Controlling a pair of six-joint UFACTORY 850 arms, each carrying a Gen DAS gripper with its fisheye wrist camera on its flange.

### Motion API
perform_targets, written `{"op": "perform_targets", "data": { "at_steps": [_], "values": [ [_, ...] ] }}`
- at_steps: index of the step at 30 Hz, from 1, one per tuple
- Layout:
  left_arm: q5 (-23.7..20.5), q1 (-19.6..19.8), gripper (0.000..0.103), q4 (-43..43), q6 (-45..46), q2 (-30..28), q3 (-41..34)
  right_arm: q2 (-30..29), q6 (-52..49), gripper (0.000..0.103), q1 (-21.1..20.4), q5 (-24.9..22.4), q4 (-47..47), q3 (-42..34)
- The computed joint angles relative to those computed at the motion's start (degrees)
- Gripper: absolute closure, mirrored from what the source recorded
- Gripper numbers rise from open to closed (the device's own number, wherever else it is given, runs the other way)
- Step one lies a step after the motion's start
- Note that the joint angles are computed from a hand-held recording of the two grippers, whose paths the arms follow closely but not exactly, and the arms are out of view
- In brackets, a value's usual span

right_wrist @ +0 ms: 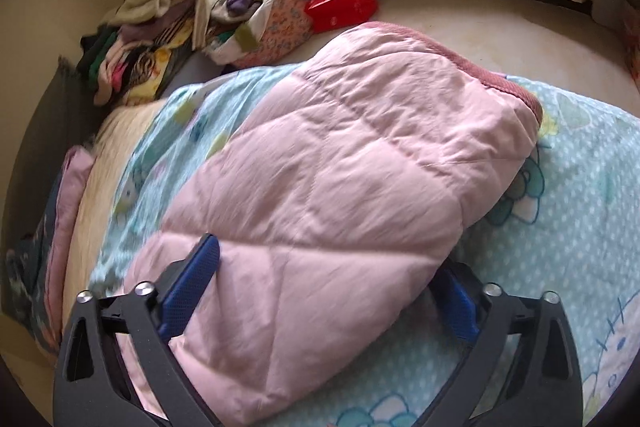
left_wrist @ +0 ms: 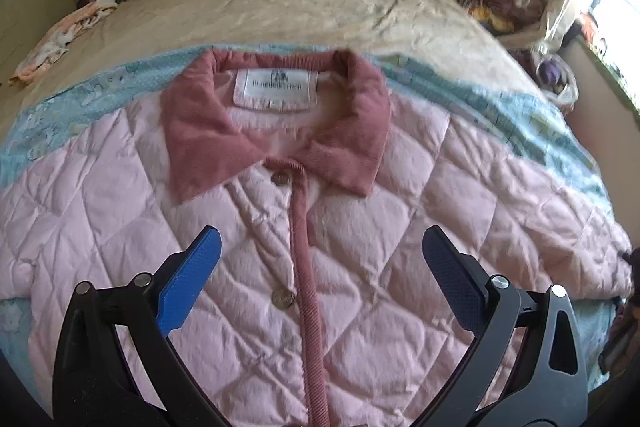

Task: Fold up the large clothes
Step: 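Move the right gripper to the jacket's side edge and grasp it, then lift the grasped jacket side and fold it over the jacket body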

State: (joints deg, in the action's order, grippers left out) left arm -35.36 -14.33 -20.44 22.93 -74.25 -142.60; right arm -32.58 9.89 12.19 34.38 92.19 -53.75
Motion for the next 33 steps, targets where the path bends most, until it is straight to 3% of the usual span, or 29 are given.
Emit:
{"op": "perform_targets", "data": {
  "at_steps": [1,3,7,14,21,30,33],
  "values": [
    [2.0,0.2,0.008,-1.4,1.2,1.7,3.0,0.0,-0.3,0.044,0.2,1.0,0.8,-0.1],
    [2.7,0.4,0.008,-1.9,2.2,2.8,4.6,0.3,2.7,0.062,0.3,2.9,-2.7,0.7],
    [2.9,0.6,0.008,-1.1,2.9,4.3,6.3,2.2,-0.9,0.079,1.9,8.0,-4.9,0.4],
    [5.1,2.1,0.008,-10.2,11.4,11.0,14.8,5.4,-16.6,0.085,6.2,14.9,-5.8,-4.4],
    [3.5,3.5,0.008,-15.6,17.2,13.4,15.6,5.8,-32.7,0.085,9.9,19.5,-4.6,-12.2],
    [-0.3,5.9,0.008,-22.3,23.5,15.4,15.9,1.8,-45.9,0.086,13.7,20.4,-4.8,-24.4],
    [-4.1,7.4,0.008,-26.2,25.3,14.5,14.2,-0.2,-49.5,0.086,14.7,20.2,-4.8,-28.4]
  ]
}}
